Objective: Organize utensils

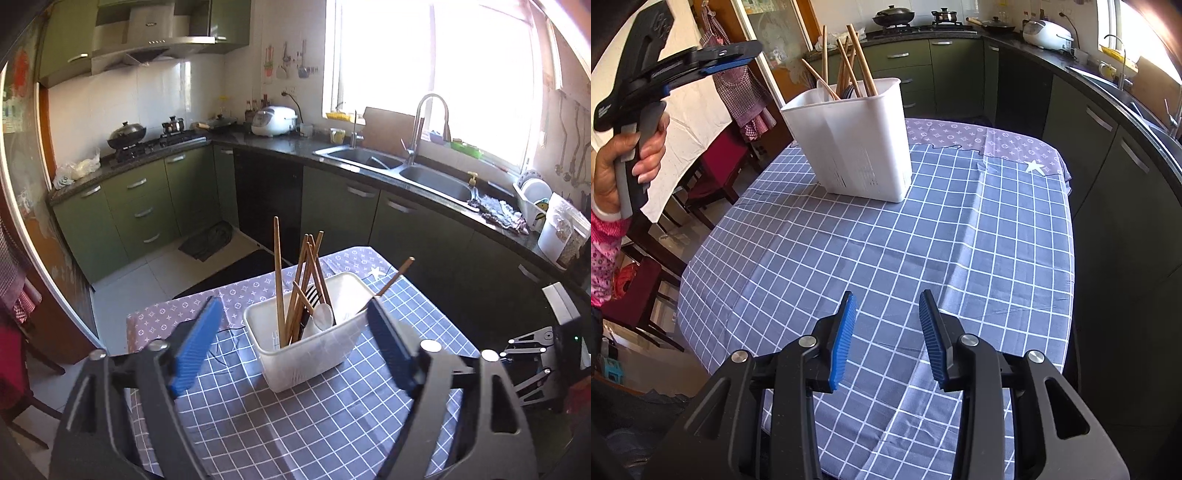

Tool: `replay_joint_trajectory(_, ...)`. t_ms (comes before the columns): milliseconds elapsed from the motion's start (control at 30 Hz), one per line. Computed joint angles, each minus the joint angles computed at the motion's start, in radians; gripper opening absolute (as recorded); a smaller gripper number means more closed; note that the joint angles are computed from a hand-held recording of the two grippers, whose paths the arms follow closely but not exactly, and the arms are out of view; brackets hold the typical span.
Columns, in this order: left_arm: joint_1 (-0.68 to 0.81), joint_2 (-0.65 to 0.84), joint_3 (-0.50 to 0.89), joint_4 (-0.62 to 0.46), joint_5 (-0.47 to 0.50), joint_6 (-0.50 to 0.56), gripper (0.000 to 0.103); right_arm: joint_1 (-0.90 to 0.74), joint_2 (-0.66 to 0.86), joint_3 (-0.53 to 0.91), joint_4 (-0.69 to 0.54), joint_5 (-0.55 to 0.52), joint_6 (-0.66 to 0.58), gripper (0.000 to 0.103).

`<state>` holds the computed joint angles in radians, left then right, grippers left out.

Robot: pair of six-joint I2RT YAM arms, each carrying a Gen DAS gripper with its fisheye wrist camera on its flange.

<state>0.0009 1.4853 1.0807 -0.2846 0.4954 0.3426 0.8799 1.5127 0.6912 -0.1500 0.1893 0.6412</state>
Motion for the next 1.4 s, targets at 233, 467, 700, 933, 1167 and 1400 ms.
replay_joint_trajectory(233,0.160,-0.422,-0.470,0.143,0.032,0.010,0.097,0.125,-0.016,-0.046,0.062,0.136,0.070,0.060)
replay_joint_trajectory(467,0.312,-0.583,-0.659,0.074,0.096,0.064,0.096,0.319,-0.033,-0.062,0.035,0.407,0.264,0.098)
replay_joint_trajectory(700,0.474,-0.816,-0.712,-0.088,0.187,0.102,0.097,0.554,-0.024,0.050,-0.216,0.674,0.497,0.098)
replay_joint_trajectory(933,0.620,-0.917,-0.704,-0.233,0.286,0.183,0.097,0.741,0.105,0.284,-0.719,0.866,0.896,0.099)
replay_joint_trajectory(1167,0.716,-0.884,-0.681,-0.311,0.361,0.245,0.097,0.852,0.197,0.412,-1.102,0.906,1.287,0.099)
replay_joint_trajectory(1400,0.781,-0.900,-0.674,-0.373,0.404,0.311,0.097,0.865,0.231,0.444,-1.119,0.890,1.278,0.099)
